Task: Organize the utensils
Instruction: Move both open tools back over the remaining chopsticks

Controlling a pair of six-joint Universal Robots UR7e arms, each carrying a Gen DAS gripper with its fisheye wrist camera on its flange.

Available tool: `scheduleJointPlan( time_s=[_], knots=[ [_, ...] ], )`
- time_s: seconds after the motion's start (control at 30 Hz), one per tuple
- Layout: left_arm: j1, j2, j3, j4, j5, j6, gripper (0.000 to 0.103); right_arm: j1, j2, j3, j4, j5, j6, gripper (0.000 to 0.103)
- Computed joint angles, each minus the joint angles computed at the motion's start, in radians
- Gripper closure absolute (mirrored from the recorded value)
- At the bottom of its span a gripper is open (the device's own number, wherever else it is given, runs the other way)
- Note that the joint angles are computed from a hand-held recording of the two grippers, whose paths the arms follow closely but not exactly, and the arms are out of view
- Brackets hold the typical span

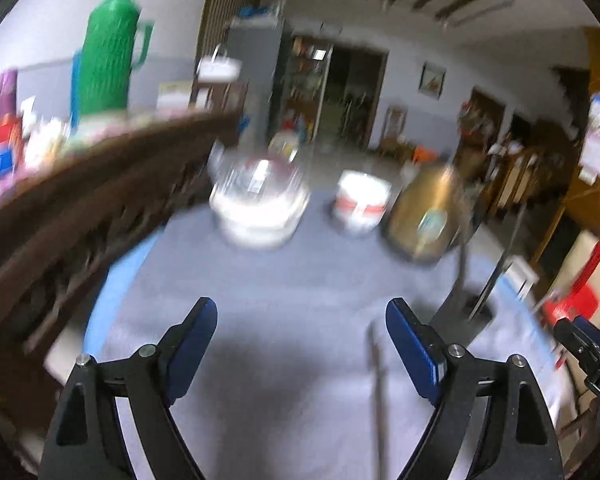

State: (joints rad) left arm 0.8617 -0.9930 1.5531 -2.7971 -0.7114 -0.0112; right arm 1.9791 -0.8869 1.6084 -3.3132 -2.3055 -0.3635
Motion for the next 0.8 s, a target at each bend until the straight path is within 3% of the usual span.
scheduleJointPlan(
  time_s=[0.17, 0.43, 0.8],
  knots=[
    [0.042, -0.025, 0.073, 0.155, 0.025, -0.142, 0.016, -0.051, 0.022, 0.055, 0.098, -0.021, 0.105, 0.021],
    [0.066, -0.036, 0.105, 0.282, 0.042, -0.227, 0.016, -0.086, 0.029, 0.077, 0.22, -0.057, 0.228, 0.021],
    [0.094, -0.005, 0.094, 0.343, 0.046, -0.266, 0.016, -0.107, 0.036, 0.099, 0.216, -0.072, 0.26, 0.021]
  ],
)
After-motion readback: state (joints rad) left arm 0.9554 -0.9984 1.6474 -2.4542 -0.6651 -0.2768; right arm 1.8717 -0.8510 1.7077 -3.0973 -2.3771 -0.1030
